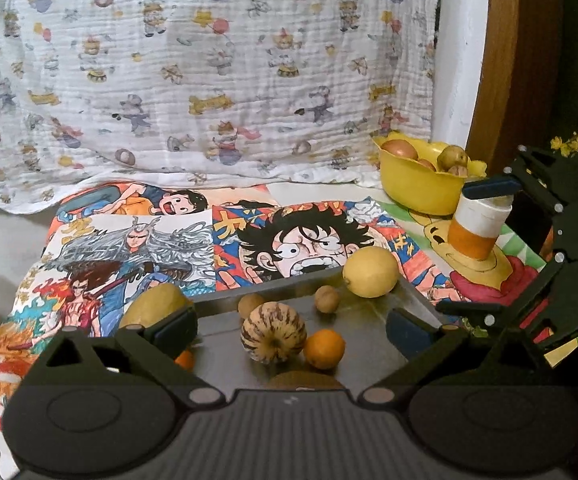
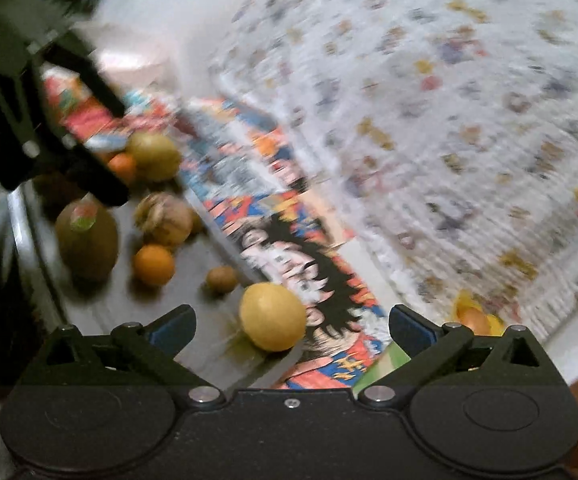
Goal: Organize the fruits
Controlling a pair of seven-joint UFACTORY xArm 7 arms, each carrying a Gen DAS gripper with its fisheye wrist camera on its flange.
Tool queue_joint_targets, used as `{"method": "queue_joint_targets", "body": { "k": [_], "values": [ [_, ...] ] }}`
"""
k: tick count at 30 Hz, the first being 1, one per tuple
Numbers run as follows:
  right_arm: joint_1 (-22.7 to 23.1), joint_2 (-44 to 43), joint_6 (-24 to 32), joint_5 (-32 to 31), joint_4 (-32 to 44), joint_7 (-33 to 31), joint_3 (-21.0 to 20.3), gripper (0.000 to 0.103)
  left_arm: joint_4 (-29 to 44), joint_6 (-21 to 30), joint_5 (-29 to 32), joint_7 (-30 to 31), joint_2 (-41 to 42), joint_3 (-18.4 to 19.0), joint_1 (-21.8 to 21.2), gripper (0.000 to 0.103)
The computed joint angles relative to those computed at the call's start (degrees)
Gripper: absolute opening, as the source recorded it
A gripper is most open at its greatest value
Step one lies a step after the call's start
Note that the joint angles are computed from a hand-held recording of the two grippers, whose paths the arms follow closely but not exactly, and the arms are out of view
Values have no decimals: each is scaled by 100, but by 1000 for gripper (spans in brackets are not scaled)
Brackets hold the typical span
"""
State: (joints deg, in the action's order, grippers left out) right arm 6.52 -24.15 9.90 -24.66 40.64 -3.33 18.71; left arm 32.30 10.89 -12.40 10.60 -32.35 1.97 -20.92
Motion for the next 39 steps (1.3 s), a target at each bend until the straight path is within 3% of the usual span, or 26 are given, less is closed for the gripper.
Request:
{"method": "queue_joint_targets", "body": {
  "k": [2, 7, 12, 19, 27, 31, 39],
  "values": [
    [-660, -176, -427, -281, -208, 787, 560, 102, -99, -83, -26, -45, -72, -1, 8, 102],
    [-1280, -581, -925, -94, -614, 1752, 1212, 102, -334, -249, 23, -245, -275, -58, 118, 102],
    [-2250, -1223, -1290, 333, -887, 2725, 2267, 102, -619, -529, 109, -482, -480, -40, 150, 102],
    [-2408, -1406, -1243, 563, -937, 3108, 2569, 102, -876, -797, 359, -904, -588, -233, 446, 102],
    [-2454, -1605, -1291, 685, -1041, 3484, 2800, 102, -1019, -905, 543, -1292, -687, -210, 513, 102],
    [-2666, -1905, -1334, 831, -1114, 3882, 3085, 102, -1092, -948, 557, -1441, -762, -137, 510, 102],
    [-2845, -2393, -1372, 1060, -1236, 4713, 3448, 102, -1309, -1090, 731, -1822, -960, -388, 862, 102]
  ]
}}
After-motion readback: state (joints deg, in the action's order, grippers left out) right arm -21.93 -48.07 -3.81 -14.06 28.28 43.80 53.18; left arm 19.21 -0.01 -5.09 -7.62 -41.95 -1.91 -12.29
